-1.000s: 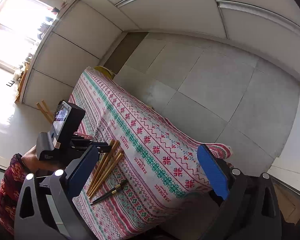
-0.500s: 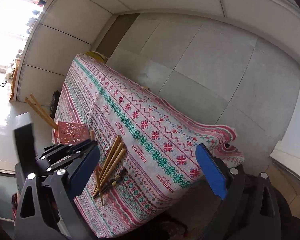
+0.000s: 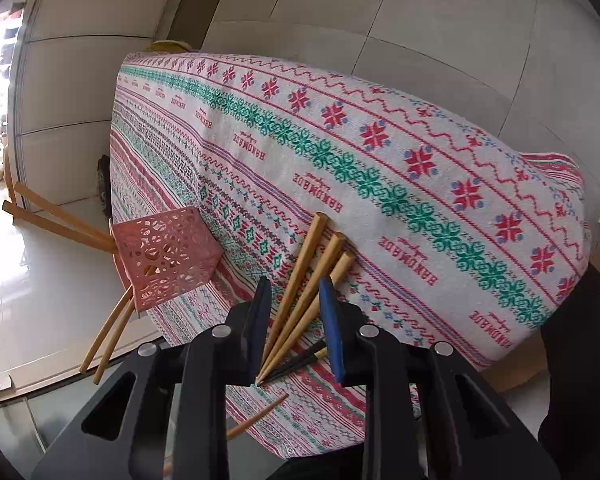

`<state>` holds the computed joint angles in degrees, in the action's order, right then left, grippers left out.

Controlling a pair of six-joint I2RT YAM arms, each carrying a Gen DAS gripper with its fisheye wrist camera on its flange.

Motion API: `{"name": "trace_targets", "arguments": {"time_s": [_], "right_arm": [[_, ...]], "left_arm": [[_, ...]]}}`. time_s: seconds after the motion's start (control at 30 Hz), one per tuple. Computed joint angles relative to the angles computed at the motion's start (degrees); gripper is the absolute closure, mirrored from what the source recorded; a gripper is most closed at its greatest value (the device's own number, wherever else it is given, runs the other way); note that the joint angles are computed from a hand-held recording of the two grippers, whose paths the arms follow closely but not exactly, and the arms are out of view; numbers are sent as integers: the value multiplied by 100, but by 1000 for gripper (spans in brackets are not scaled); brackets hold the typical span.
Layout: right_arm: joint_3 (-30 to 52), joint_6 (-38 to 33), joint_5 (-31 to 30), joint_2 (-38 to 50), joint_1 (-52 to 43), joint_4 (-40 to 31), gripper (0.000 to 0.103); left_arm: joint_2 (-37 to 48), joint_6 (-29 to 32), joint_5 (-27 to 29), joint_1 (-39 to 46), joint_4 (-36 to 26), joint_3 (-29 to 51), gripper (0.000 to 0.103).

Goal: Organize utensils
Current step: 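Lift the chopstick with the left gripper while the right gripper grasps another and lifts it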

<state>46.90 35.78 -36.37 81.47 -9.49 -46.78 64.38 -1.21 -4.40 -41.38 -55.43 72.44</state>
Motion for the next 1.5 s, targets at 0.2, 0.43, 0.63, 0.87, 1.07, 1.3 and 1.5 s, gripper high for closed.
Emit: {"name": "trace_targets", "arguments": {"time_s": [0.2, 0.43, 0.63, 0.87, 1.07, 1.3, 1.5], "right_arm": [[372, 466, 444, 503, 534, 154, 82], [920, 618, 1231, 1128, 998, -43, 82], [1755, 959, 1959, 1926, 1772, -555, 79], [1661, 1390, 2400, 1849, 2184, -50, 92], [345, 1371, 1974, 204, 2136, 1035, 95], [451, 938, 2144, -1322, 2259, 508, 95], [1130, 444, 2494, -2106, 2560, -303, 95]], "left_arm": [[-521, -278, 98, 67, 270, -304, 97], [-890, -399, 274, 344, 274, -279, 97], [-1281, -515, 280, 526, 284, -245, 97], [-1588, -771, 376, 831, 225, -147, 97], [-1629, -1029, 52, 760, 161, -8, 97], [-1631, -1486, -790, 171, -54, 468, 97], [-1405, -1709, -1234, -154, -275, 1005, 97]]}}
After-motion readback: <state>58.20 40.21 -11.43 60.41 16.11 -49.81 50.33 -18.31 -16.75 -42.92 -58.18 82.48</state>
